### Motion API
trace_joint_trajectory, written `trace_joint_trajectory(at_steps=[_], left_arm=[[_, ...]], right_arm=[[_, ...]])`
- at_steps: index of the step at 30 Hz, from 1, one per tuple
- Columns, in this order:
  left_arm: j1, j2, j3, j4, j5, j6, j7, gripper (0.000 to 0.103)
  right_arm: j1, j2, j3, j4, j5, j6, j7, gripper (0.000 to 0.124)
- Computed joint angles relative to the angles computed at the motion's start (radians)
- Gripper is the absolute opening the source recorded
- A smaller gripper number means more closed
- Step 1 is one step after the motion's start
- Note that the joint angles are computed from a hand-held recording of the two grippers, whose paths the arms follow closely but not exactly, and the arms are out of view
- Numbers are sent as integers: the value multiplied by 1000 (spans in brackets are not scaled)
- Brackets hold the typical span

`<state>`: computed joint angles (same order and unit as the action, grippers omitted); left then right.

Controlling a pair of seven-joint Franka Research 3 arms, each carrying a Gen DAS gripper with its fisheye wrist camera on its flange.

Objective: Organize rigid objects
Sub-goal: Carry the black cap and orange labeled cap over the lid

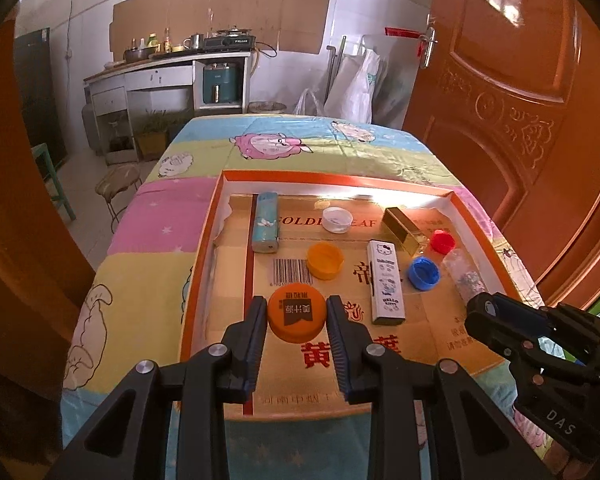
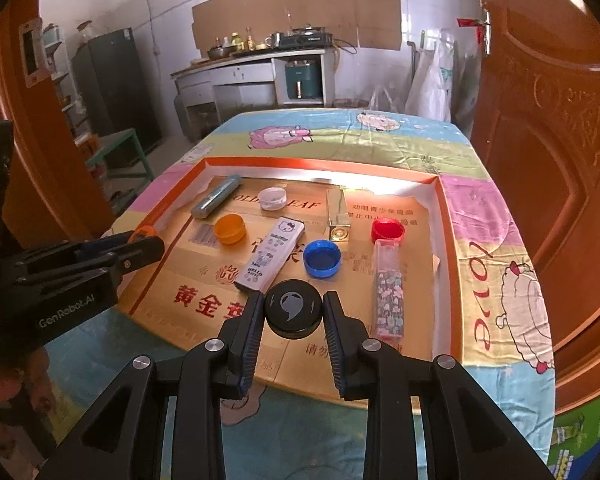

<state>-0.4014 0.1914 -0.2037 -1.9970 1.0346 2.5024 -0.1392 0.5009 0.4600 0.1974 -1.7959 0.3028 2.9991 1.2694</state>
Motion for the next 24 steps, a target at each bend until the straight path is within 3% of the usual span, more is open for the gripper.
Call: trace_joint_trajectory(at_steps=[24], left_arm=[[13, 83, 39, 58, -73, 35, 92, 31]], right_arm=[[34, 126, -55, 167, -62, -106, 63, 31]])
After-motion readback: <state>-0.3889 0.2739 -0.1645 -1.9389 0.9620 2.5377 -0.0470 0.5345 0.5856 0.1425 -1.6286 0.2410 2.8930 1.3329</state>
